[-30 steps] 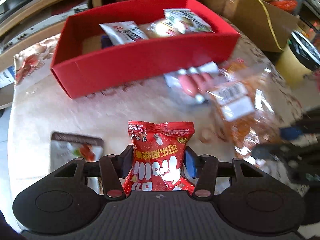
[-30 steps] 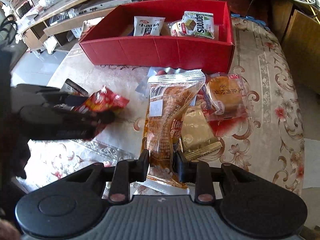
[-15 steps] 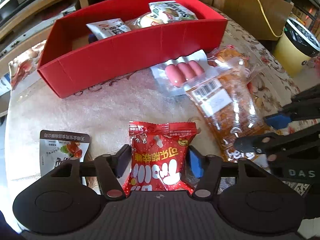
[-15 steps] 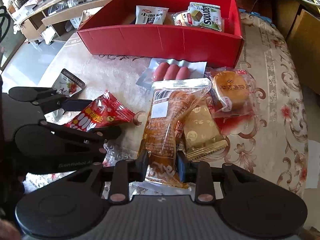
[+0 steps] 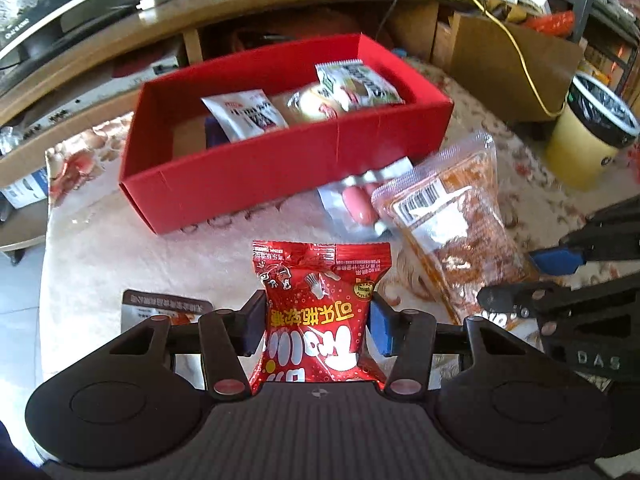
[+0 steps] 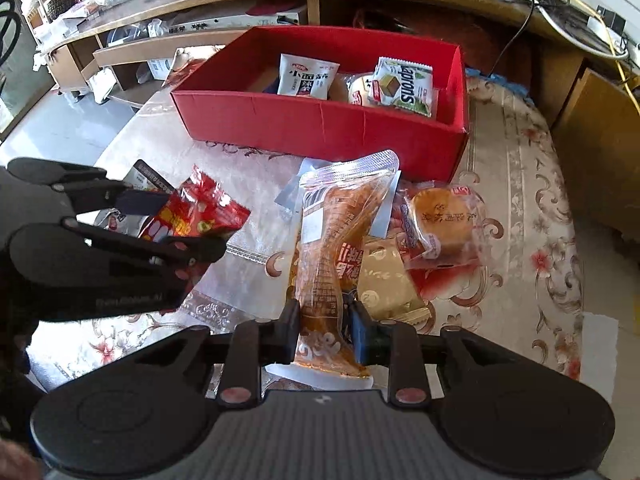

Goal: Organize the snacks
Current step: 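Carry the chip bag and orange snack bag over the red box with both tools, then lower both bags into the red box and open both tools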

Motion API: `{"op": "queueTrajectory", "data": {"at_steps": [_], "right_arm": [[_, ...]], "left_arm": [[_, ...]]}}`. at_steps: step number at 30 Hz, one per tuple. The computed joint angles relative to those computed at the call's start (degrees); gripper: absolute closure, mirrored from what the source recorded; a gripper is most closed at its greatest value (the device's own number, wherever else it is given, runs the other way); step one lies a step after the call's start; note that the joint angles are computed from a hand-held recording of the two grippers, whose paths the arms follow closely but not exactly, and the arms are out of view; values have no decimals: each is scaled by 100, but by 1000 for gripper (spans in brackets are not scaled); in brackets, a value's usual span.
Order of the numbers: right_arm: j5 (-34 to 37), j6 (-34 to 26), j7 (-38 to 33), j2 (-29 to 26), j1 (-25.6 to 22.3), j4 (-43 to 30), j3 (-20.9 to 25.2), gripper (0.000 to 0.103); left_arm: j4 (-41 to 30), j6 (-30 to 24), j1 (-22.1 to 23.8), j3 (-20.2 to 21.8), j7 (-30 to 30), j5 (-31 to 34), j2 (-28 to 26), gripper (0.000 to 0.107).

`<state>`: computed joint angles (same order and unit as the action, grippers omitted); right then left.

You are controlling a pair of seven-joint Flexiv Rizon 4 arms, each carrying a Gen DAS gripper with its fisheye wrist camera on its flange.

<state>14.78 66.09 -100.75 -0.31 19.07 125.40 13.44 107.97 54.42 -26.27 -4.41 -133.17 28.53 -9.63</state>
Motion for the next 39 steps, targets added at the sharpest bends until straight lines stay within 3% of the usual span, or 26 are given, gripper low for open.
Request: {"op": "queueTrajectory", "data": {"at_steps": [7, 22, 26, 39], "right_arm": [[136, 250, -8, 109, 12, 6, -15, 82], [-680, 889, 654, -168, 5, -256, -44, 82], [-1251, 1177, 1017, -347, 5, -349, -111, 82], [-1785, 1238, 1213, -1127, -120, -1204, -82, 82]], "left_arm": [[-153, 25, -7, 25, -101, 178, 10, 47], [-866, -269, -37, 142, -474, 832, -182, 47], [-1051, -308, -38, 184, -503, 931, -274, 47], [-1718, -293, -7, 456, -321, 931, -814, 47]]}}
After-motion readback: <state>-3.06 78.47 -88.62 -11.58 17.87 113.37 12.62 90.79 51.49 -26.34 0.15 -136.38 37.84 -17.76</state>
